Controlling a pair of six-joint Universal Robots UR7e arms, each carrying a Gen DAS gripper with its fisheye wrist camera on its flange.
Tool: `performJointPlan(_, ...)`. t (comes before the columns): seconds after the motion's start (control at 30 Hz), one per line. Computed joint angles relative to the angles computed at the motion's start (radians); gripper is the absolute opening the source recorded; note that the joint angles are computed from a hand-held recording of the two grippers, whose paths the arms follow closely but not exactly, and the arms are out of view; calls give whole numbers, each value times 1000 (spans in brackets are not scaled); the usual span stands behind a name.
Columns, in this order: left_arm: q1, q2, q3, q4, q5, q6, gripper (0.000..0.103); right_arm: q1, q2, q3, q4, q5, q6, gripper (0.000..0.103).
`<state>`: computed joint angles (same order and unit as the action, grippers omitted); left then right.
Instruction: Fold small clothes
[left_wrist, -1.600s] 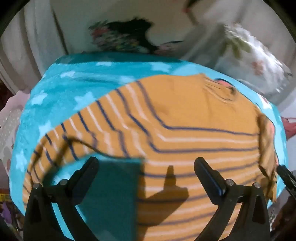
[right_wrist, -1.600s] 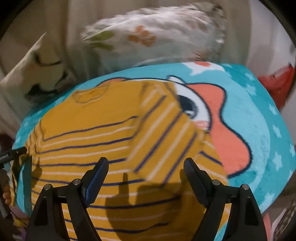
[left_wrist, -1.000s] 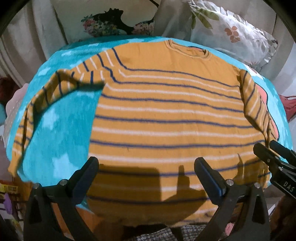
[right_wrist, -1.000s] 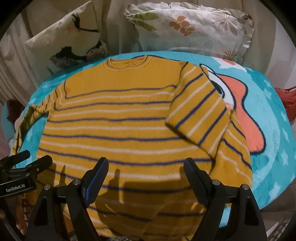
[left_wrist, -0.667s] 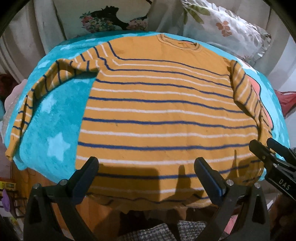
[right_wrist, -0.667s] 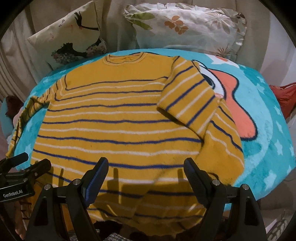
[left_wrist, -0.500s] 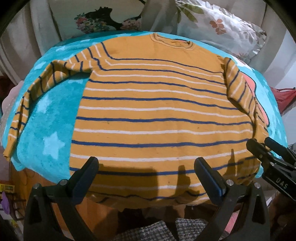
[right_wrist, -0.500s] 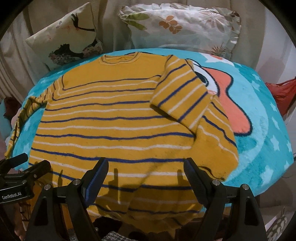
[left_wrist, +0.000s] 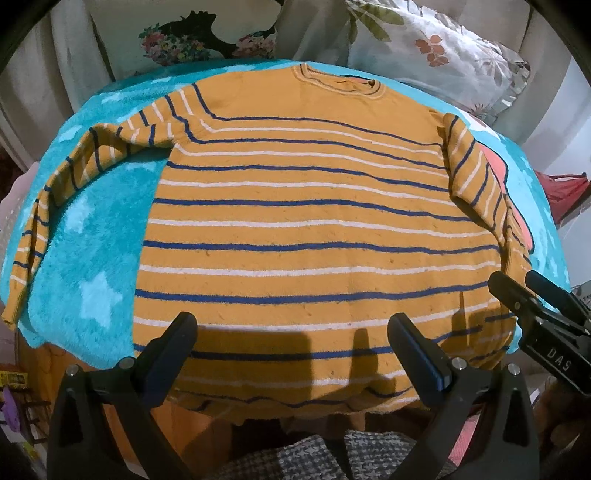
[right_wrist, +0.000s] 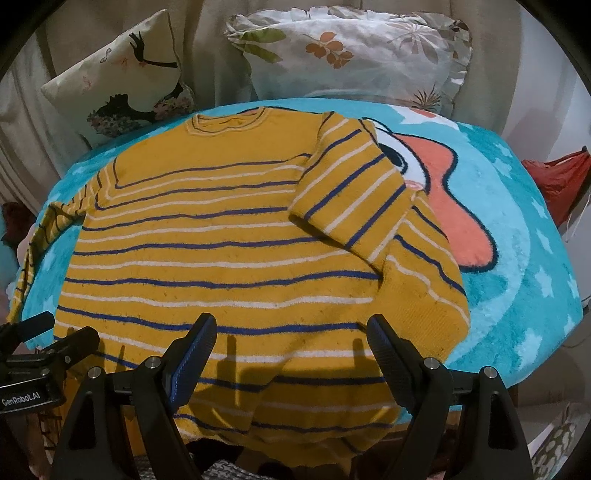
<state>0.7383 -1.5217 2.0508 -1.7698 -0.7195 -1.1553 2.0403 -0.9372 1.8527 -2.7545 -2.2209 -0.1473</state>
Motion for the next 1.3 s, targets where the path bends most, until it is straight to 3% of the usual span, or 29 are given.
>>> performJointPlan(0.63, 49, 21, -66, 110, 40, -7, 103, -1, 74, -88, 39, 3, 6, 87)
performJointPlan(1.3, 144, 60, -91, 8, -30, 103, 103, -33, 144, -155, 157, -49, 54, 88)
